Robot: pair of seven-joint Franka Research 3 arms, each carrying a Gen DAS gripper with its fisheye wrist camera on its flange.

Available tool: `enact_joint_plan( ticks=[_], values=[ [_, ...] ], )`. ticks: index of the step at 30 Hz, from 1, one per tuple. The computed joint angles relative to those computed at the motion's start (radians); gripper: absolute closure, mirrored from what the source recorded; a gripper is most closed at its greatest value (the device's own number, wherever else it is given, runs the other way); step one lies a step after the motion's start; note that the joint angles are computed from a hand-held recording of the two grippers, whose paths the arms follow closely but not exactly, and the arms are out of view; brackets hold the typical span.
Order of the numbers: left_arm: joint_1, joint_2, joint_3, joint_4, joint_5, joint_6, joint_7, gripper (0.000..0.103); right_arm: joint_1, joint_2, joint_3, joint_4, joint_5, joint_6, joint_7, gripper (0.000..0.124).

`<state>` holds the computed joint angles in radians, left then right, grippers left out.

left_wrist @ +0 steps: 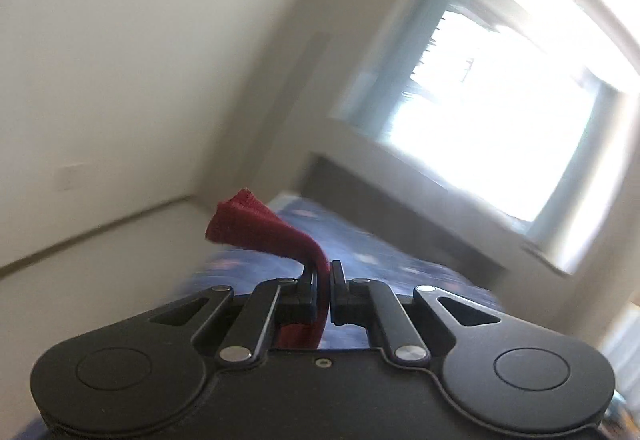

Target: Fold small clothes

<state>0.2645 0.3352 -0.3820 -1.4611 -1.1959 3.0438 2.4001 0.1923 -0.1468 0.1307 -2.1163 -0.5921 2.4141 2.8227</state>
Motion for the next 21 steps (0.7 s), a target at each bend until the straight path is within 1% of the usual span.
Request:
enact_joint_plan(
  ticks=[1,3,4,6,8,9,10,11,13,14,15,16,18,20,21],
  values=[
    [0.012,0.004,-0.030,0.021,-0.030,-0.038,0.049,0.098,-0.007,-0.013,-0.005,-0.013,-0.008,-0.003,0.010,0.021],
    [0.000,0.008,-0.043,0.050,-0.053,-0.130,0.101,0.098,-0.025,-0.041,-0.011,-0.040,-0.018,-0.011,0.027,0.021],
    [-0.015,0.011,-0.043,0.062,-0.050,-0.172,0.119,0.098,-0.034,-0.054,-0.012,-0.056,-0.020,-0.013,0.033,0.021],
    [-0.053,0.014,-0.044,0.068,-0.043,-0.231,0.173,0.097,-0.053,-0.082,-0.014,-0.089,-0.019,-0.017,0.031,0.021],
    [-0.113,0.020,-0.024,0.064,0.020,-0.261,0.183,0.097,-0.071,-0.102,-0.014,-0.114,-0.010,-0.022,0.024,0.021],
    [-0.150,0.030,-0.012,0.061,0.074,-0.274,0.170,0.097,-0.079,-0.108,-0.011,-0.123,-0.005,-0.025,0.023,0.021],
    [-0.173,0.034,-0.005,0.049,0.116,-0.291,0.155,0.096,-0.086,-0.120,-0.010,-0.136,0.001,-0.030,0.019,0.021],
    [-0.209,0.044,0.013,0.043,0.192,-0.312,0.097,0.096,-0.094,-0.131,-0.010,-0.148,0.006,-0.031,0.013,0.021],
    [-0.250,0.056,0.037,0.010,0.302,-0.344,-0.020,0.096,-0.113,-0.144,-0.011,-0.167,0.012,-0.027,0.003,0.021],
    [-0.243,0.076,0.014,0.010,0.360,-0.356,-0.086,0.096,-0.121,-0.148,-0.013,-0.175,0.016,-0.024,-0.004,0.021],
    [-0.250,0.062,0.026,-0.024,0.347,-0.401,-0.094,0.096,-0.130,-0.151,-0.013,-0.181,0.020,-0.021,-0.009,0.021],
    [-0.255,0.062,0.020,-0.043,0.362,-0.407,-0.111,0.096,-0.138,-0.156,-0.016,-0.189,0.023,-0.017,-0.019,0.021],
    [-0.281,0.097,0.031,-0.026,0.443,-0.436,-0.169,0.089,-0.154,-0.157,-0.014,-0.195,0.025,-0.011,-0.024,0.021],
    [-0.296,0.104,0.040,-0.031,0.512,-0.459,-0.239,0.082,-0.167,-0.156,-0.015,-0.197,0.025,0.005,-0.035,0.021],
    [-0.299,0.114,0.049,-0.004,0.550,-0.486,-0.285,0.078,-0.174,-0.151,-0.015,-0.194,0.022,0.015,-0.041,0.021]
  ],
)
